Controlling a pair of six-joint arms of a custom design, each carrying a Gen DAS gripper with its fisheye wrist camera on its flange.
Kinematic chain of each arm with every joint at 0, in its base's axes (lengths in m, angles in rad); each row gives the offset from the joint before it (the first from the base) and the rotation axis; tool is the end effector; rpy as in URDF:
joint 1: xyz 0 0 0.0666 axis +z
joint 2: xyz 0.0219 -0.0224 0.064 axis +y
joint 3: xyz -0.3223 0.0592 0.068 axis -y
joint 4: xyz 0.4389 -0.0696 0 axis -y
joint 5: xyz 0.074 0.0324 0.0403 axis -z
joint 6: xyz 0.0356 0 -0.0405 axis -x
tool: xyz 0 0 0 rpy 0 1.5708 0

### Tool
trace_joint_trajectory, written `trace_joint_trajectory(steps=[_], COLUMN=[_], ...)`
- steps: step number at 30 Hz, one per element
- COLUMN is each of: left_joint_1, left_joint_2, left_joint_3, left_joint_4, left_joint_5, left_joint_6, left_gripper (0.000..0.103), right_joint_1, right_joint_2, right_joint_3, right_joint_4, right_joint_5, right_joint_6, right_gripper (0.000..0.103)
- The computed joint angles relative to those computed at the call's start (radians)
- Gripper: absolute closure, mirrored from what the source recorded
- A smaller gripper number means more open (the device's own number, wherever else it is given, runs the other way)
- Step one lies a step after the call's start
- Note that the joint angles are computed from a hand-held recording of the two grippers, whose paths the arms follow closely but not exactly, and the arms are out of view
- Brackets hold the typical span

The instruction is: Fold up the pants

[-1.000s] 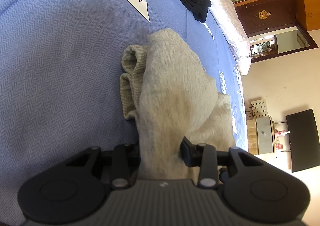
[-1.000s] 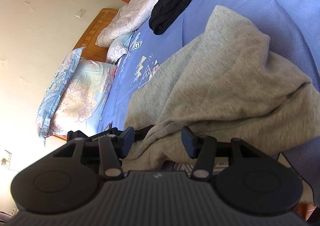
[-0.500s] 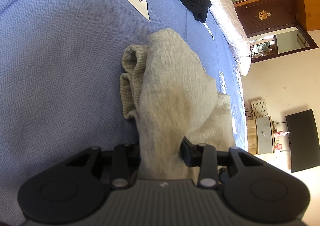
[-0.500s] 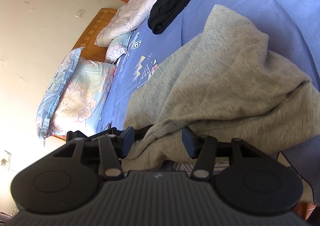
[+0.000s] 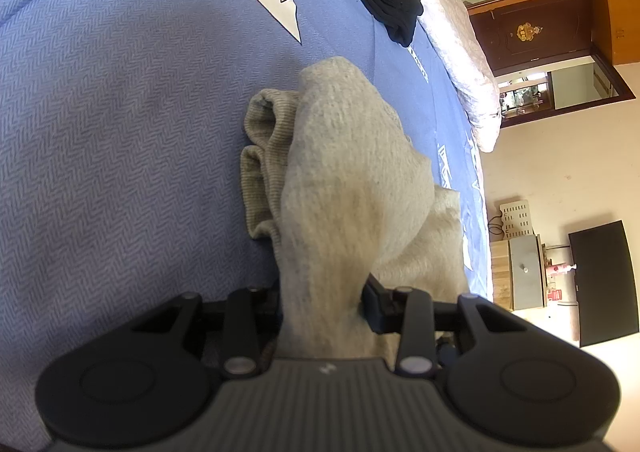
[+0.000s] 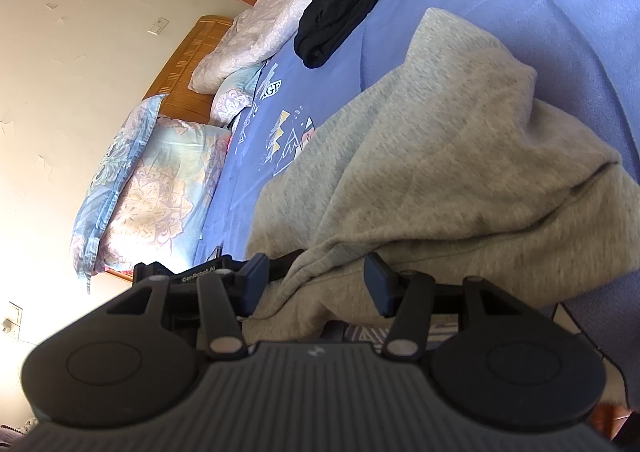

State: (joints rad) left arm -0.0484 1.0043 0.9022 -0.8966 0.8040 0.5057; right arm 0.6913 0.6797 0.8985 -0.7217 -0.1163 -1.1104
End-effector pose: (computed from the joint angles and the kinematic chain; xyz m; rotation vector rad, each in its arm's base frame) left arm 0.3945 -0.0452 0.3112 -0.2664 2.5465 -1.2433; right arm 0.2581 0.2184 0.4285 0.4025 2.2745 1.1533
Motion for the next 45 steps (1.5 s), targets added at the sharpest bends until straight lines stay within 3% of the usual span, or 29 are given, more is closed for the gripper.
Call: trace_joint_trajectory(steps=[45], left_joint_1=[0.003], left_joint_2=[0.004], left_joint_3=[-0.002], left_joint_4=[0.007], left_joint_5=[0.007], left_joint_6=[0.003], left_gripper=[0.068], right_joint_1=[0.011], right_joint_2=[-0.003], right_joint_3=[-0.003], right_joint_4=[0.002], right_joint_5=[0.029], right_joint_6=[-0.016], right_gripper=[0.047])
